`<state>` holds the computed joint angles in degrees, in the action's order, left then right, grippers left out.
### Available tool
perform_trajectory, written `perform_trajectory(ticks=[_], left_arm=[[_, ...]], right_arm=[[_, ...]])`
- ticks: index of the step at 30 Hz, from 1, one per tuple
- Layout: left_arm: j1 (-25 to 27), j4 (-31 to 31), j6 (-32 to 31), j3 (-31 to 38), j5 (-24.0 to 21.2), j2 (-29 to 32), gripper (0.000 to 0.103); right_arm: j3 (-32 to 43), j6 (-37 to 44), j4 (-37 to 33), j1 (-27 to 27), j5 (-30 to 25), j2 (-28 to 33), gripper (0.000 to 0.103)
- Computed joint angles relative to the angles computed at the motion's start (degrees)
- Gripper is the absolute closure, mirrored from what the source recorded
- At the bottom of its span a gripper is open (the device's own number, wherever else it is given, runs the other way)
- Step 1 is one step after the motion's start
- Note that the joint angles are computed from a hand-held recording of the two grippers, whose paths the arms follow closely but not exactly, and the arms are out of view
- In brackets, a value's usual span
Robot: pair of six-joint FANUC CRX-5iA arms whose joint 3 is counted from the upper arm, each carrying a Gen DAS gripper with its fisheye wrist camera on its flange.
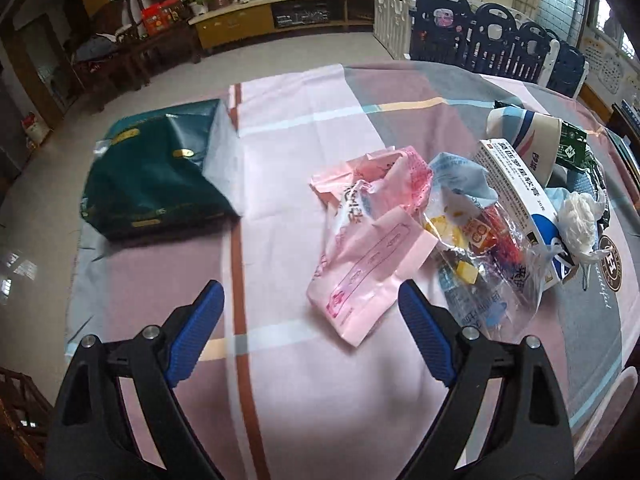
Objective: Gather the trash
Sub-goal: 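Grasp the pink bag with the left tool while the right tool grasps the clear plastic bag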
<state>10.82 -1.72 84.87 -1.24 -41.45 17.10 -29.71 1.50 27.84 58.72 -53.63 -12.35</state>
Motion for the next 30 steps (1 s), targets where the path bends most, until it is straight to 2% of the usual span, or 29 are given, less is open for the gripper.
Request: perform_trajectory(ticks=[3,5,6,7,9,12,14,16,18,21,23,24,26,28,29,30], left_arm=[[0.7,6.4,-7.1,-0.8,1.8,2.0,0.018],[1.2,10.6,-10.5,-1.8,2.2,2.9,0.066],[1.3,11.1,-10.4,-1.8,1.5,3.2,0.071],[1.9,13.0,-11.4,-3.2,2.4,2.7,0.091],[3.1,19.2,-16.2,-8.0,5.1,0.1,0.093],[3.7,20.7,-18.7,-16.9,11.2,-7.6,0.094],[4.6,23.9,-21.6,-23.4,14.2,-13.0,0.095],[5.6,24.1,-21.3,-28.3,15.7,-18.5,0.095],[7.7,29.0,-24.9,-34.6,17.1,-24.0,0.095],[10.9,39.1,-31.9,-41.6,16.7,-27.8,0.095],[12.7,46.0,-36.1,-42.4,13.1,-26.9,0.094],[12.6,49.3,-38.7,-43.0,13.3,-26.8,0.094],[12.0,48.4,-37.8,-42.8,15.2,-26.3,0.094],[12.1,43.7,-34.8,-41.9,15.4,-26.2,0.094],[12.4,42.6,-34.9,-42.2,15.4,-26.8,0.094],[12.2,42.1,-35.2,-42.1,15.5,-26.9,0.094]], right_arm=[[1.6,1.5,-1.1,-0.9,1.0,1.9,0.022],[3.0,2.9,-1.5,-1.3,2.0,3.5,0.022],[3.8,3.5,-1.4,-1.4,2.4,4.4,0.022],[4.6,4.2,-1.2,-1.5,3.1,5.3,0.022],[6.6,5.9,-1.1,-1.8,4.7,7.4,0.022],[11.2,10.3,-1.2,-2.3,8.3,12.3,0.022],[15.4,14.6,-1.3,-2.7,11.7,16.9,0.022],[20.3,18.4,-0.8,-2.8,13.9,21.9,0.022],[26.9,24.4,-3.2,-2.9,14.8,27.4,0.022],[39.2,33.9,-8.3,-3.3,12.3,36.6,0.022],[49.0,37.4,-10.1,-3.5,7.4,44.0,0.022],[52.8,37.6,-9.8,-3.6,5.2,47.1,0.022],[59.5,38.3,-10.0,-3.9,1.4,52.3,0.023],[65.1,39.4,-11.6,-4.3,-1.8,56.4,0.054],[67.7,40.4,-13.4,-4.5,-4.0,57.9,0.079],[68.3,40.6,-15.1,-4.7,-4.7,58.1,0.085]])
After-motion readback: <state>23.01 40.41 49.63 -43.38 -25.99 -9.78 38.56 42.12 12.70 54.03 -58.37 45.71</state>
